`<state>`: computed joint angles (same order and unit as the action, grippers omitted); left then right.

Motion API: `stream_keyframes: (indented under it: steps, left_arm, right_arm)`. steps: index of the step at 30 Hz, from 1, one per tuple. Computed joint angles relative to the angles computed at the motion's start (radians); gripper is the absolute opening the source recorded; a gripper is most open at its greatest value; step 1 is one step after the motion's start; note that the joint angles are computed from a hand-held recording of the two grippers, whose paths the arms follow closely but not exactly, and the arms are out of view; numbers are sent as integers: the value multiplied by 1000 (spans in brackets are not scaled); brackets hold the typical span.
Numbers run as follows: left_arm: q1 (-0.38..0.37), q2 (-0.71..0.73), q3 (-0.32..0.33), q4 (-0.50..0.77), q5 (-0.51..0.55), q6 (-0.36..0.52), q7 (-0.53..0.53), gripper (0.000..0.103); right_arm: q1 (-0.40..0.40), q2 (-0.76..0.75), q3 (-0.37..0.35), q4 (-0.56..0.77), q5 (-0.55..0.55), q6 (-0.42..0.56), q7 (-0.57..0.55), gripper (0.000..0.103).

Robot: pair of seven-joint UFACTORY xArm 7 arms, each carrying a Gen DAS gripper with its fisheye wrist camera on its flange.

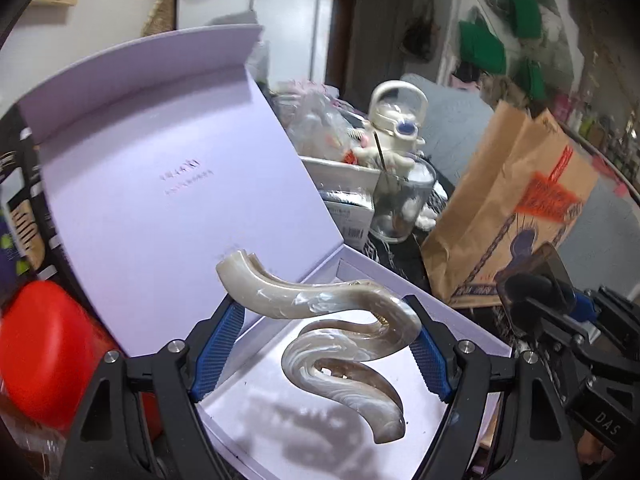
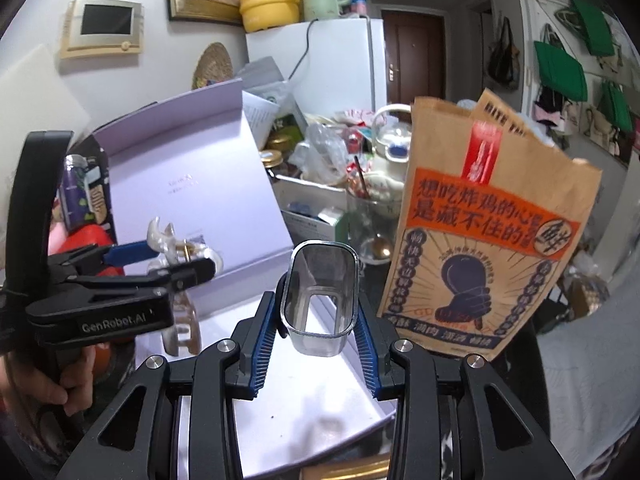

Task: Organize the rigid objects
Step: 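Carry the S clip with left tool while right tool carries the heart case to the lavender box, then lower and release the S clip with left tool while right tool releases the heart case in the box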

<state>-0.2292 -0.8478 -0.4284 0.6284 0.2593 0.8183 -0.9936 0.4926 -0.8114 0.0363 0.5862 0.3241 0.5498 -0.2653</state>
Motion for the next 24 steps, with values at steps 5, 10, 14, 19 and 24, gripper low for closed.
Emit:
stream_keyframes:
  steps: [5,10,14,19,24]
  left_arm:
    - [12,26,-4,3,20,11,6,79]
    - [8,66,6,8,17,31,13,79]
    - [-8,106,22,15,8,45,22,79]
    - [-36,153,39,24,-2,65,43,80]
    - [-60,195,67,25,-32,67,61,79]
  right_arm:
    - [7,59,4,-1,7,-22,4,37]
    - [13,101,6,-1,15,-27,-5,37]
    - [23,129,-8,5,33,-15,-18,37]
    - [11,163,-3,11,42,-5,-21,37]
    - [-22,187,41,6,-2,-13,3,37]
